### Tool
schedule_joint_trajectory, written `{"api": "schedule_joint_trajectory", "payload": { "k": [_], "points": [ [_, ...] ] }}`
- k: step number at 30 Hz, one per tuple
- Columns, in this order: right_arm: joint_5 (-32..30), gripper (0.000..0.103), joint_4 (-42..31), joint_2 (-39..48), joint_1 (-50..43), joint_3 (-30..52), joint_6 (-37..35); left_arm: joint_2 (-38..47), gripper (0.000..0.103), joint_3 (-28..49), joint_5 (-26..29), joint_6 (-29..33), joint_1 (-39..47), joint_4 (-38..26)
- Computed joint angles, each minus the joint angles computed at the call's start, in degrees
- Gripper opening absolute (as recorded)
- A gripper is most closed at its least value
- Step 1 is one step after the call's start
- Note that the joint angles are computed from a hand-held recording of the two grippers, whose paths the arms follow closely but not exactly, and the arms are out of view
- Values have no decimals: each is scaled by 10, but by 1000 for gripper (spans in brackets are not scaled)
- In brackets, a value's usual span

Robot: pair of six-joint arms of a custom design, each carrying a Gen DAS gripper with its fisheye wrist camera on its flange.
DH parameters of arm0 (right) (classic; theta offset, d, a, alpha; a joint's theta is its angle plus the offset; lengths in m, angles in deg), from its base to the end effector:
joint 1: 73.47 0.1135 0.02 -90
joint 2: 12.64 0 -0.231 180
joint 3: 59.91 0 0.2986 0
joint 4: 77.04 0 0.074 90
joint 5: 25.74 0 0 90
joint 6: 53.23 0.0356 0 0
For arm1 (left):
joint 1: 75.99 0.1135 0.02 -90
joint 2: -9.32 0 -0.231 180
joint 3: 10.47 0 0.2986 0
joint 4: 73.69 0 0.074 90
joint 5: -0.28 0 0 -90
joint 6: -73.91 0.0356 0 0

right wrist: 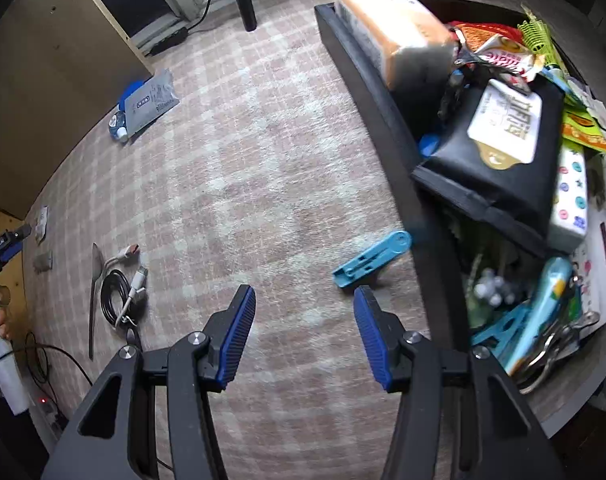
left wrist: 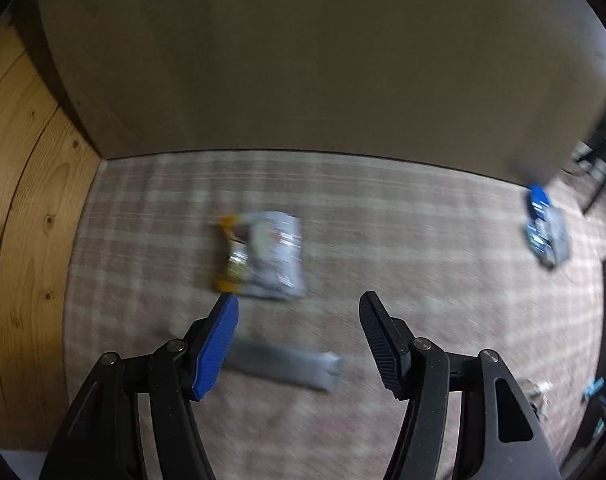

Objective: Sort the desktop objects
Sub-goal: 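Move left tool to the yellow-white snack packet while right tool reaches the blue clothespin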

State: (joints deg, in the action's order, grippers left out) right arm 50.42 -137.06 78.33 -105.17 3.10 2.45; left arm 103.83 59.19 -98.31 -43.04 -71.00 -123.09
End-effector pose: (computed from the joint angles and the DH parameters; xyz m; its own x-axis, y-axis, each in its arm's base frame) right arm 0.2525 -0.1459 0.0960 -0.9859 -0.0346 -0.1639 -0.0639 0.9820 0.1776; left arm 0.3370 0.0348 0.1132 -0.7974 -0.5195 -0.3071 -0.5472 0.8370 0.0051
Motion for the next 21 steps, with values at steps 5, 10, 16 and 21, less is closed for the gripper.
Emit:
{"api": "schedule_joint_trajectory", "payload": {
  "k": [5, 10, 16, 21],
  "points": [
    [27, 50, 22, -4, 28, -9, 49, 55, 61, 27, 13, 31, 41, 15],
    [44, 50, 32, 3, 37, -10, 83, 106, 64, 59, 17, 49, 49, 25],
    [45, 50, 29, 30, 30, 6, 122, 121, 65, 48, 35, 63, 58, 61],
    [40, 50, 28, 62, 20, 35, 162, 103, 44, 25, 31, 73, 57, 79]
  ]
}}
